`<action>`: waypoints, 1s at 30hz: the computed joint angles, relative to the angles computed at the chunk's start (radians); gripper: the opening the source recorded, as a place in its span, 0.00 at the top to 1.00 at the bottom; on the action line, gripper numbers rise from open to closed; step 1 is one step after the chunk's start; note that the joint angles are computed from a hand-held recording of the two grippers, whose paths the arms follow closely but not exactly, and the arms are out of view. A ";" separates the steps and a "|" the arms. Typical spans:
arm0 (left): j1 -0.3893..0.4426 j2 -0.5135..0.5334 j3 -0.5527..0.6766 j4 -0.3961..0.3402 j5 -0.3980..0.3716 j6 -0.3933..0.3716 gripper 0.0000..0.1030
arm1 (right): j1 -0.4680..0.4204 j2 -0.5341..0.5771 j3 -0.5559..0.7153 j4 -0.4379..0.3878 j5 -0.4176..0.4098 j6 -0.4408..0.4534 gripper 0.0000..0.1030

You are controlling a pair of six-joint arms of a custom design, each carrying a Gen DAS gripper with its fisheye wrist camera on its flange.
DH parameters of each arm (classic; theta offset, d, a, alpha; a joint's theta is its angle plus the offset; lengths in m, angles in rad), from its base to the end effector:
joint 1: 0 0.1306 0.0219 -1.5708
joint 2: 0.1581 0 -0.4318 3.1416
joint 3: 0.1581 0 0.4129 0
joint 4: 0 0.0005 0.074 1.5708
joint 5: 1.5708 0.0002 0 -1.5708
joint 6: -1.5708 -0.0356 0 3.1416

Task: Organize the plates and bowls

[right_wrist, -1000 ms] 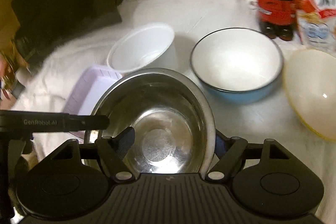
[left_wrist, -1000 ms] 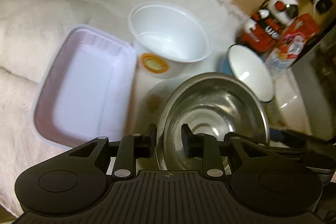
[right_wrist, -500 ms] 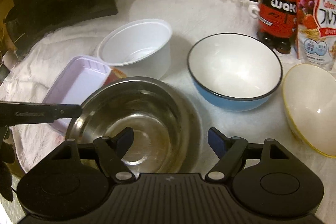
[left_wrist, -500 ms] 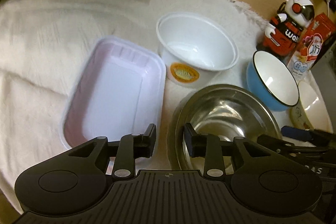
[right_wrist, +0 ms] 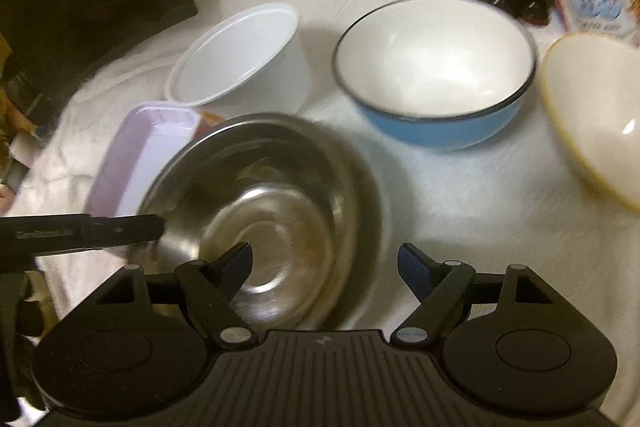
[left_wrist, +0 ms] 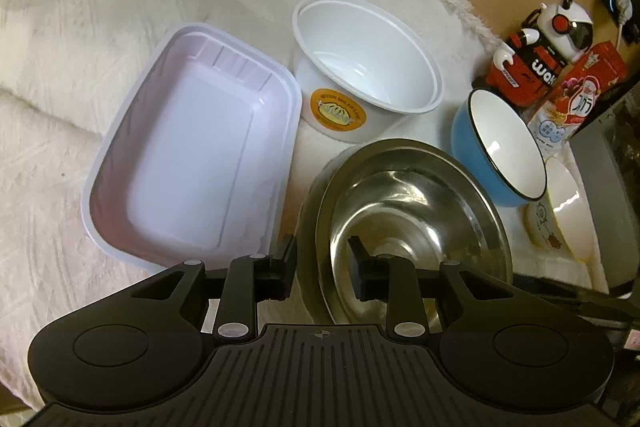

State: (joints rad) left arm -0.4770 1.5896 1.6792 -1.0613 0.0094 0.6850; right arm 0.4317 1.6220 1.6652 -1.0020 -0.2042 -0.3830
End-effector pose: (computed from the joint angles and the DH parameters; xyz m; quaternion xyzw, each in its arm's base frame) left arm 0.5067 -0.2628 0.5020 -0.0978 0.9504 -0.1657 0.2442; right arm 0.5299 0.2515 0.4816 -0.0538 0.9476 0.2080 0.2367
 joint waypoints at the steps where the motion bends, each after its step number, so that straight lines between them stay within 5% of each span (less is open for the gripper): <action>1: 0.001 -0.003 -0.004 0.005 0.004 0.003 0.71 | 0.000 0.002 -0.001 0.001 -0.022 -0.008 0.21; 7: 0.009 -0.002 -0.008 0.005 0.009 0.007 0.75 | 0.013 0.025 0.009 -0.006 -0.023 -0.040 0.19; 10: 0.008 0.001 -0.003 -0.023 -0.013 0.013 0.62 | 0.021 0.031 0.018 -0.004 0.005 -0.044 0.19; 13: 0.015 -0.001 -0.012 -0.016 0.004 0.018 0.61 | 0.018 0.042 0.033 -0.014 0.008 -0.049 0.19; 24: 0.013 0.043 0.020 -0.006 0.046 -0.022 0.65 | -0.011 0.041 0.018 -0.017 -0.107 -0.081 0.19; 30: 0.008 0.089 0.098 -0.077 0.044 -0.009 0.58 | -0.025 0.032 0.005 -0.003 -0.144 -0.112 0.20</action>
